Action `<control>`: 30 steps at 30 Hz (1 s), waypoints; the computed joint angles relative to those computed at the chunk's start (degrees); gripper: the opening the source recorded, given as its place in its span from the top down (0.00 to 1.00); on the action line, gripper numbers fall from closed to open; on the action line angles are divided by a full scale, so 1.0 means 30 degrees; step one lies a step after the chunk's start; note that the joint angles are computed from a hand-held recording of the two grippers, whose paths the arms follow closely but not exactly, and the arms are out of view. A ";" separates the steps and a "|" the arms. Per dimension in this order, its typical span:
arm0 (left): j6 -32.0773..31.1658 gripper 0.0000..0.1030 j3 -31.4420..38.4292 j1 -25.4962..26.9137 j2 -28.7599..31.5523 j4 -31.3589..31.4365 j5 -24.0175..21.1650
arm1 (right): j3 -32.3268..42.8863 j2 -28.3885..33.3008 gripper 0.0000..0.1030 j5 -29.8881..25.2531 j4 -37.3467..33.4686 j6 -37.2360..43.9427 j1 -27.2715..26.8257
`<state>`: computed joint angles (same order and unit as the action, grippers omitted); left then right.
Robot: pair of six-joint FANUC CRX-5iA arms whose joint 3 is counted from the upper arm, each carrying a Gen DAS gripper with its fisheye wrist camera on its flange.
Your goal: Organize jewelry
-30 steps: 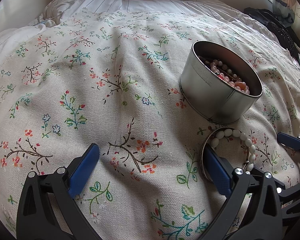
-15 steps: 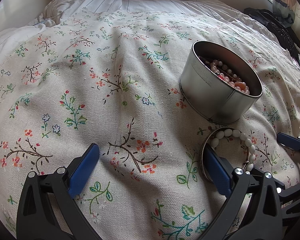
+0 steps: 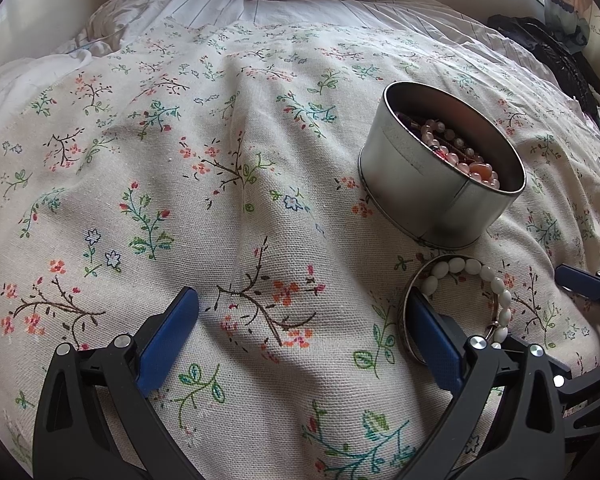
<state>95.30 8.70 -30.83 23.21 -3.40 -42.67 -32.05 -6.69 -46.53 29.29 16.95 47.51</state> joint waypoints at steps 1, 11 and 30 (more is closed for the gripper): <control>0.0072 0.06 0.0028 -0.0032 0.0001 -0.0076 -0.0031 | -0.0001 0.0001 0.07 -0.0001 0.0002 -0.0008 0.0004; 0.0394 0.06 0.0270 -0.0188 0.0043 -0.0450 -0.0302 | 0.0005 0.0007 0.07 -0.0013 0.0005 -0.0005 0.0009; 0.0601 0.06 0.0302 -0.0303 0.0010 -0.0512 -0.0355 | 0.0008 0.0011 0.07 -0.0006 0.0006 -0.0017 0.0014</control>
